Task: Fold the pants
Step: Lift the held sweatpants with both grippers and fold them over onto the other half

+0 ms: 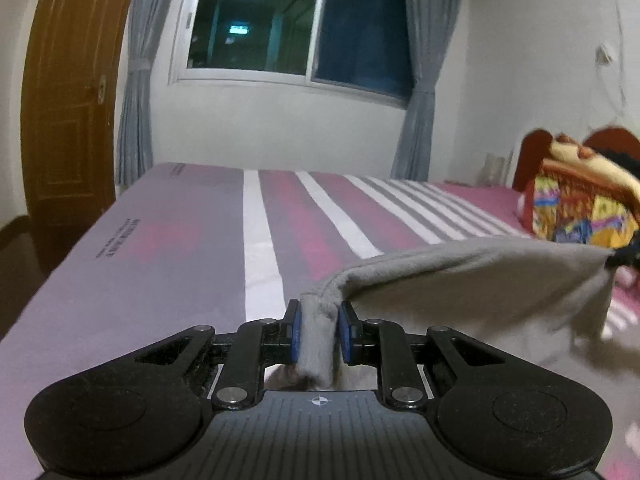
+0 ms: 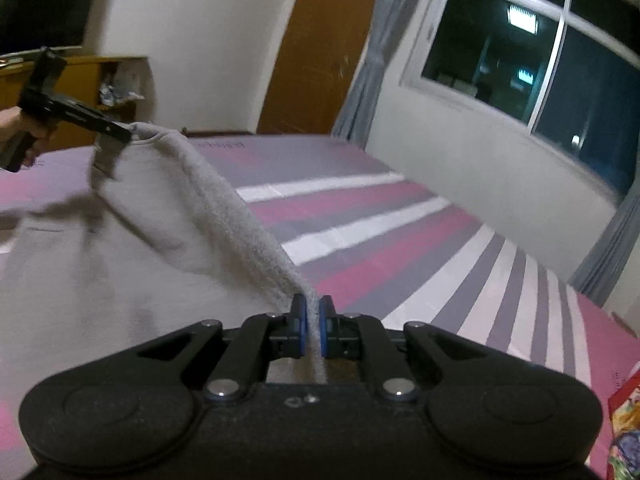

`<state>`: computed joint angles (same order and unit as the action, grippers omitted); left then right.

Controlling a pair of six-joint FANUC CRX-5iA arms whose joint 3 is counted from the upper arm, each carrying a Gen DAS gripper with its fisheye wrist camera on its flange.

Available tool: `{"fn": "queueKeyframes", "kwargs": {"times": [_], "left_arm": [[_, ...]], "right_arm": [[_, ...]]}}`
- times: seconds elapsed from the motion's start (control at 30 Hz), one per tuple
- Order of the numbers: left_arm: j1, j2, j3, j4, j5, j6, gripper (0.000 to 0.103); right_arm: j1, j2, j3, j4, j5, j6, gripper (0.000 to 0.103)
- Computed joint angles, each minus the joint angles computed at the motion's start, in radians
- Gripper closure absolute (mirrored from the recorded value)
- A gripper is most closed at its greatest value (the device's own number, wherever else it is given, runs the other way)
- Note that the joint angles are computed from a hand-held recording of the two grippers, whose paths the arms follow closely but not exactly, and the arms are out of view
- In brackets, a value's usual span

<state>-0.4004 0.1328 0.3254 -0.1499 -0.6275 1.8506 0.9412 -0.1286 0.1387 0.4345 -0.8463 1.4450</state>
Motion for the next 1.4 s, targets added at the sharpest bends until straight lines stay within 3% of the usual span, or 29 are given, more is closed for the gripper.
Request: {"fn": "queueKeyframes", "kwargs": {"times": [0.13, 0.3, 0.37, 0.47, 0.57, 0.63, 0.67, 0.77, 0.87, 1.0, 1.07, 1.1, 1.13, 1.17, 1.23, 1.3, 1.4], "left_arm": [[-0.077, -0.082, -0.085, -0.121, -0.056, 0.137, 0.084], [-0.137, -0.110, -0.150, -0.157, -0.184, 0.252, 0.081], [-0.160, -0.123, -0.155, -0.186, -0.242, 0.328, 0.057], [-0.192, -0.164, -0.176, -0.258, -0.294, 0.451, 0.043], [-0.194, -0.244, -0.261, -0.263, -0.217, 0.625, 0.043], [-0.177, -0.301, -0.358, -0.226, -0.060, 0.750, 0.043], [-0.146, -0.326, -0.424, -0.158, 0.055, 0.798, 0.043], [-0.094, -0.329, -0.524, -0.003, 0.228, 0.872, 0.043], [-0.084, -0.293, -0.542, 0.083, 0.243, 0.878, 0.043], [-0.073, -0.268, -0.552, 0.119, 0.260, 0.900, 0.043], [-0.071, -0.248, -0.538, 0.100, 0.267, 0.945, 0.043], [-0.072, -0.234, -0.522, 0.090, 0.257, 0.950, 0.045], [-0.073, -0.223, -0.505, 0.090, 0.240, 0.934, 0.063], [-0.067, -0.218, -0.504, 0.133, 0.239, 0.866, 0.072], [-0.078, -0.209, -0.437, 0.066, 0.184, 0.829, 0.074], [-0.070, -0.232, -0.431, 0.041, 0.234, 0.768, 0.075], [-0.032, -0.288, -0.512, 0.193, 0.324, 0.498, 0.075]], "right_arm": [[0.116, -0.116, -0.172, 0.118, -0.022, -0.196, 0.097], [0.172, -0.152, -0.284, 0.091, -0.098, -0.395, 0.091], [0.170, -0.149, -0.286, 0.053, -0.143, -0.456, 0.085], [0.192, -0.193, -0.315, 0.083, -0.156, -0.629, 0.076], [0.198, -0.243, -0.335, 0.100, -0.154, -0.764, 0.076], [0.213, -0.270, -0.358, 0.125, -0.156, -0.863, 0.073], [0.200, -0.271, -0.351, 0.108, -0.152, -0.902, 0.071], [0.200, -0.258, -0.355, 0.095, -0.119, -1.048, 0.063], [0.151, -0.205, -0.293, 0.032, -0.110, -1.091, 0.063], [0.074, -0.077, -0.155, -0.072, -0.211, -1.047, 0.062], [0.029, -0.041, -0.121, -0.125, -0.226, -1.024, 0.071], [0.012, -0.040, -0.121, -0.147, -0.214, -1.007, 0.090], [0.000, -0.040, -0.120, -0.162, -0.206, -0.991, 0.096], [-0.003, -0.043, -0.122, -0.160, -0.202, -0.985, 0.097], [0.016, -0.089, -0.179, -0.092, -0.150, -1.011, 0.098], [0.066, -0.169, -0.285, 0.064, -0.072, -1.106, 0.098], [0.172, -0.330, -0.489, 0.363, -0.001, -1.327, 0.098]]}}
